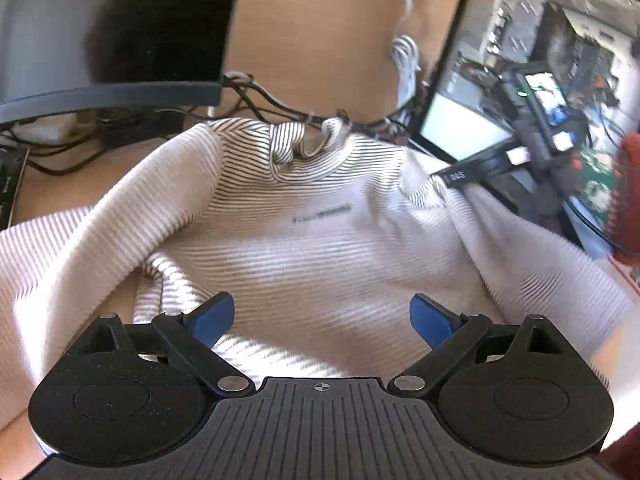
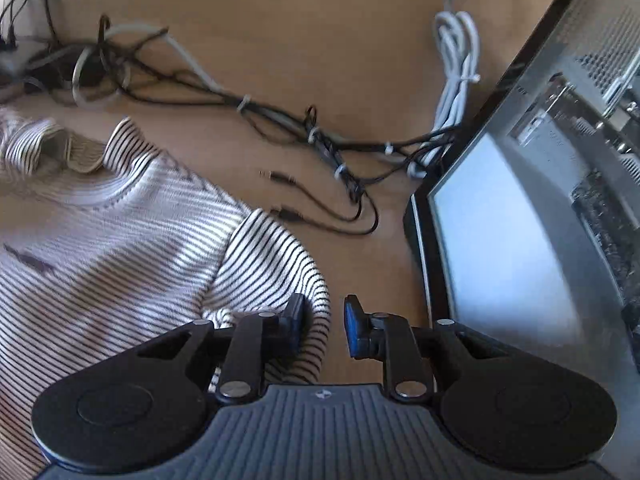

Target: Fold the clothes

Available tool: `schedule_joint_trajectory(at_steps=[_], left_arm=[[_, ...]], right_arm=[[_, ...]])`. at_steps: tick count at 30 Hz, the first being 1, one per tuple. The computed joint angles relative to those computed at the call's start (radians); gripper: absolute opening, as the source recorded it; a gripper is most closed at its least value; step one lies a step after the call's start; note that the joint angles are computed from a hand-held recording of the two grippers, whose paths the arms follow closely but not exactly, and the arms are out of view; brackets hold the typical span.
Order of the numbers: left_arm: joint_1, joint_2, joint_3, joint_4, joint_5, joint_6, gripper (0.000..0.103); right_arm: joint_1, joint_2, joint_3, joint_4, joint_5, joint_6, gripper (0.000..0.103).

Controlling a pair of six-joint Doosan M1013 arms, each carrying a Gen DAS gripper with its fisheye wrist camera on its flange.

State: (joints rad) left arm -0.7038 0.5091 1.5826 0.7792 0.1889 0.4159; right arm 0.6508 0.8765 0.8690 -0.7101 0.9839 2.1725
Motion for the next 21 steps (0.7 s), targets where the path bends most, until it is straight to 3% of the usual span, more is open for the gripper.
schedule_joint_trajectory(at_steps=[3,6,10,12,15,17,21], left_arm=[[-0.005,-0.010,0.008,-0.102,0.005,0.109,0.098],[-0.008,-0.017,0.014,-0.160,0.011,0.136,0.100],[-0.002,-0.009,-0.004,-0.166,0.033,0.123,0.101],[0.000,-0.010,-0.008,-0.189,0.040,0.144,0.102],[0.000,-0.005,-0.014,-0.204,0.039,0.175,0.103],[0.001,-0.005,-0.012,-0.198,0.030,0.168,0.103],[0.006,-0.006,-0.007,-0.217,0.009,0.171,0.103]], right_arm=[[0.014,-0.012,0.037,-0.048,-0.020,0.007,0.026],[0.015,-0.057,0.087,-0.016,-0.090,0.066,0.030],[0.026,-0.183,0.232,-0.011,-0.249,0.212,0.055],[0.035,-0.250,0.314,-0.001,-0.306,0.270,0.059],[0.044,-0.331,0.413,0.030,-0.366,0.337,0.072],[0.061,-0.370,0.474,0.045,-0.363,0.364,0.083],[0.092,-0.424,0.576,0.085,-0.337,0.472,0.083]])
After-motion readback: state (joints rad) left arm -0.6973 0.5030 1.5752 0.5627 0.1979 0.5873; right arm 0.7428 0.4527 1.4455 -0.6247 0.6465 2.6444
